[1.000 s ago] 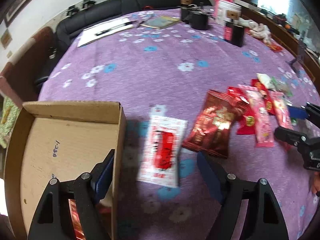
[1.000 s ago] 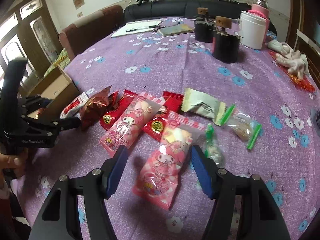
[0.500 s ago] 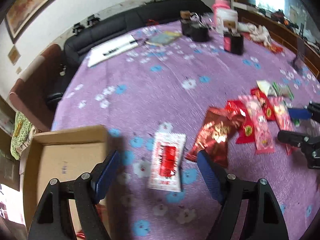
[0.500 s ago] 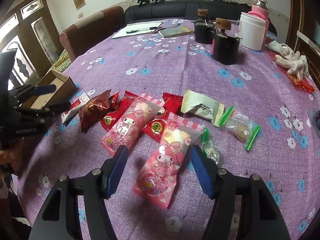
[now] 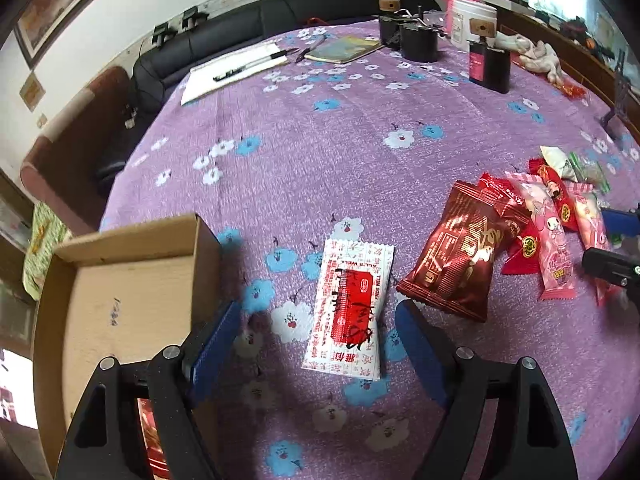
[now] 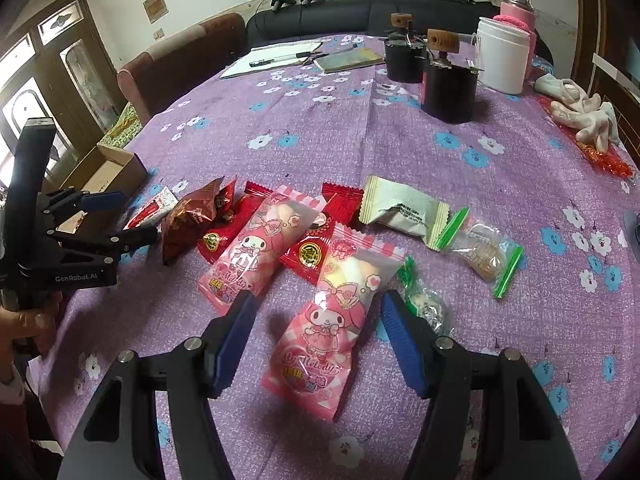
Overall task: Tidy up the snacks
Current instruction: 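Grasp a pink My Melody packet with the right tool while the left tool grasps a white sachet, then carry the pink packet and white sachet in both tools over the tray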
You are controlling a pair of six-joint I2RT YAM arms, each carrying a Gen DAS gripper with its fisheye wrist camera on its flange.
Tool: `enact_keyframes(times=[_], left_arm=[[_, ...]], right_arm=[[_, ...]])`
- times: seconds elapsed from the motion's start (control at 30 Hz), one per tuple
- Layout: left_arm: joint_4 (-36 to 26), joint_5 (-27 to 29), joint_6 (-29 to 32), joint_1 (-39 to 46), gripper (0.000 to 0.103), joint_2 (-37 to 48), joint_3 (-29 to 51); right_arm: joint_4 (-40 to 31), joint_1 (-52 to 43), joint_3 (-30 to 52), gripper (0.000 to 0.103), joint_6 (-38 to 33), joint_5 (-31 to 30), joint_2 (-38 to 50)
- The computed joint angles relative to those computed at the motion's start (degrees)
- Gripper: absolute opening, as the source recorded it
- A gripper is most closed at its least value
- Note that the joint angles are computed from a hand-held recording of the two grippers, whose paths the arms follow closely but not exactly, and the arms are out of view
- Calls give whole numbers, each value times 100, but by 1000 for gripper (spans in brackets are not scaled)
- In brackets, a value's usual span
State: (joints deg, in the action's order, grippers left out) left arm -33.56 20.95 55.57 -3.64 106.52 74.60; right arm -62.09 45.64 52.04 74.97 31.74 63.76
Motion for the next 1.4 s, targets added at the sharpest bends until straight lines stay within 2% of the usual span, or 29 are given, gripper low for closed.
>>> enact_keyframes(times=[0.13,0.23,0.27,0.33,0.37,0.4,0.47,0.53,0.6,0.73,0.83,0.9,1.0,1.17,1.4], left_arm=[[-114,38,-63,24,84,24,52],[-606,295,24,103,83,120,205],[-823,405,29,137,83,207,312],[-821,461,-15,152,82,187,279],[-827,489,-31,161,81,178,273],[-792,515,-40,169,77,150,241],[-781,563,-44,208,65,150,256],[-814,592,-61,258,41,206,370],[-923,628,-18,309,34,306,541],[-761,497,119,230,34,210,398],[-755,617,211,220,35,176,379],[-215,416,254,125,36,-89,-72],[33,273,315,45,34,-287,-333],[-354,543,398,133,31,-185,-140],[-978,1162,577,488,31,-445,-13]], right_arm=[[-52,-95,97,65,-54,-30,227],[-184,-82,214,61,-26,8,433],[-258,-65,255,56,-14,26,495],[-446,-24,338,48,38,75,611],[-515,-12,363,39,48,81,634],[-572,-6,371,31,72,87,618],[-611,20,355,30,142,87,552],[-627,53,341,28,156,113,518],[-634,93,319,28,222,151,471],[-595,160,337,27,216,213,439],[-573,205,338,27,219,246,392],[-602,274,346,27,278,276,365],[-524,276,261,27,266,259,254],[-410,256,119,26,235,249,73],[-656,583,209,26,551,559,-187]])
